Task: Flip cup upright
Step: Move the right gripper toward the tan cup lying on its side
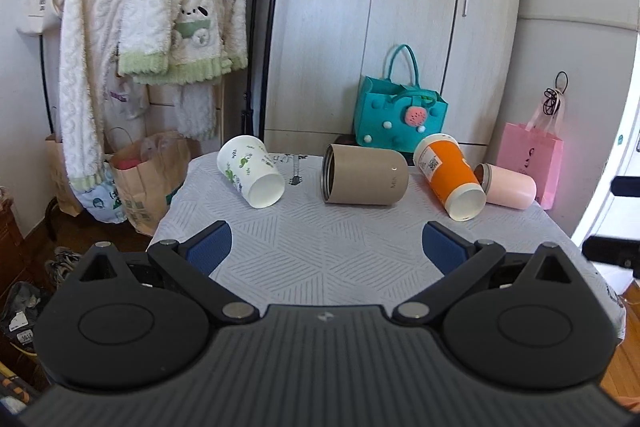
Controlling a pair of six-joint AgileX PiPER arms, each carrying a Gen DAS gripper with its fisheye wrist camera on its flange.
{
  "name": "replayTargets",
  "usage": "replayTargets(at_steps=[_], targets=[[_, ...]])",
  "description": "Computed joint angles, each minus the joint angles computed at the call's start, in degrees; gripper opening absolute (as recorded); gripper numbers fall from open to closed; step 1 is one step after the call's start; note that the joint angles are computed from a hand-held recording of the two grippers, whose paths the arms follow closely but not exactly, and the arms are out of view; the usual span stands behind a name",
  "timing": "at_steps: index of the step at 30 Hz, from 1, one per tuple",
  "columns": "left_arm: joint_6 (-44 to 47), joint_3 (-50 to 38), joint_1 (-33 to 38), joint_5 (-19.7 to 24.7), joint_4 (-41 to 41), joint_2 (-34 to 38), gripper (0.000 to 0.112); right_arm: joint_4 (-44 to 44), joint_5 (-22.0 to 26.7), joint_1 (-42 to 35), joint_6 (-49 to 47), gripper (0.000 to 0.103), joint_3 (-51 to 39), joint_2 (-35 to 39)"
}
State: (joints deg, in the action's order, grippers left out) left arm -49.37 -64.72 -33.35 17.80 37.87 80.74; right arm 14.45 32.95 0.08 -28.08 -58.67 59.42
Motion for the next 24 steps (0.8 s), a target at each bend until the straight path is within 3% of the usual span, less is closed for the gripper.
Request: replayTargets(at_steps=[3,5,19,24], targets=[[9.9,-3.8,1.0,1.2,-8.5,2.3,0.103,5.5,6.2,-1.0,-7.5,0.103,-5.7,4.1],[13.1,-5.9,1.3,1.8,-11.0,3.9,0.103,5.1,7.9,0.0,-8.7,0.103,-8.5,6.8],[33.7,-20.3,7.1,4.8,-33.7,17.4,0.103,5.4,11.8,2.5,-23.1,0.100,-26.7,27.8],[43.7,-24.1,10.2,6.4,-48.4,22.2,0.103,4.6,10.7,3.3,-27.6,0.100,-32.3,34.3]])
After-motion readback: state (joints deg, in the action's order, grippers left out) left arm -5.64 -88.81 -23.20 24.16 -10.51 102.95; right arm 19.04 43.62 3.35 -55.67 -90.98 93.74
